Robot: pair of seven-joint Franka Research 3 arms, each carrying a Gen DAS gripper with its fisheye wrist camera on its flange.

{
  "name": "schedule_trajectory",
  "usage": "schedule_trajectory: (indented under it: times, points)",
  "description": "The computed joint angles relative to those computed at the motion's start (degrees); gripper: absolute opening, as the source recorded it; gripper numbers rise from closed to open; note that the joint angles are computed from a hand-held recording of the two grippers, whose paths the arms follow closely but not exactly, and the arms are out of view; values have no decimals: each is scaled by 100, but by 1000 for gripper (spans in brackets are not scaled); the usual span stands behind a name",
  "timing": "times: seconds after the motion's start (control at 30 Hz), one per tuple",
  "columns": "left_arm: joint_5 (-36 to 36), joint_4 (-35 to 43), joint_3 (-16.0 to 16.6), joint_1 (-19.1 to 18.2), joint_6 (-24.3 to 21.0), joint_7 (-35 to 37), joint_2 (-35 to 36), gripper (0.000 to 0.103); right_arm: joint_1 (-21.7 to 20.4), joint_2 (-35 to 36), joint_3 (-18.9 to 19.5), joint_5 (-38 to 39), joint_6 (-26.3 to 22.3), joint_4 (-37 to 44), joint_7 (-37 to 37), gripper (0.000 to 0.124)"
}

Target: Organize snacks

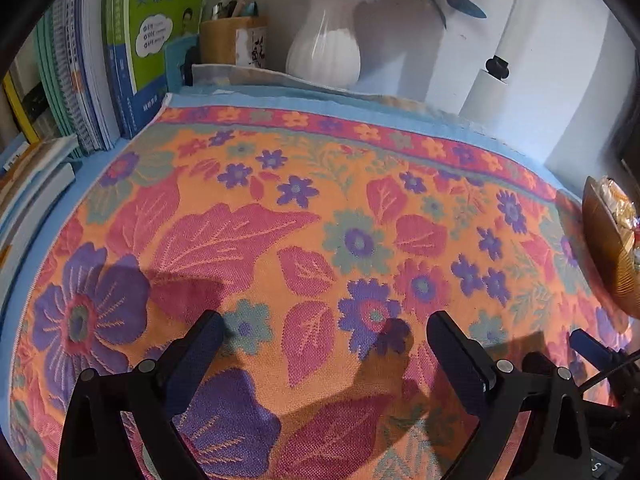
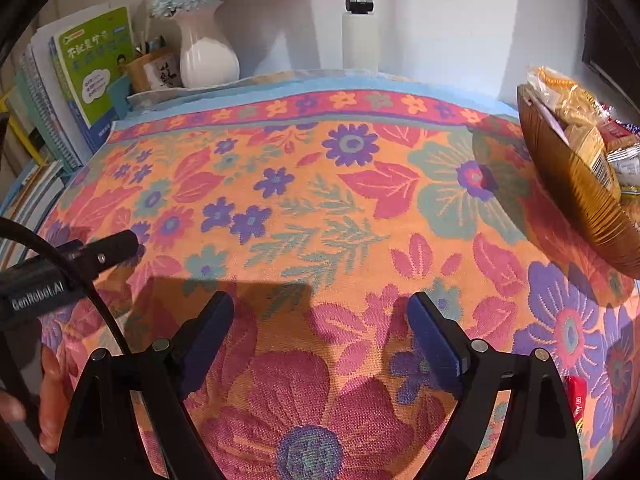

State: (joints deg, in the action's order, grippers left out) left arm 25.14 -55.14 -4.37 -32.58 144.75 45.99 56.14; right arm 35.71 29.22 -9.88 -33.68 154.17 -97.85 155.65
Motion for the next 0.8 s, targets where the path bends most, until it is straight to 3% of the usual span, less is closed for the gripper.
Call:
schedule_trajectory:
  times: [0.43,0.8]
  points:
    - [-5,1082,115,-218,-944,317,563,103,-8,-30,4,67,107,-67,-81,92]
    - [-47,1375,160,-250,-1138,379,721,103,6,-19,3,88,31,-38,-89,93]
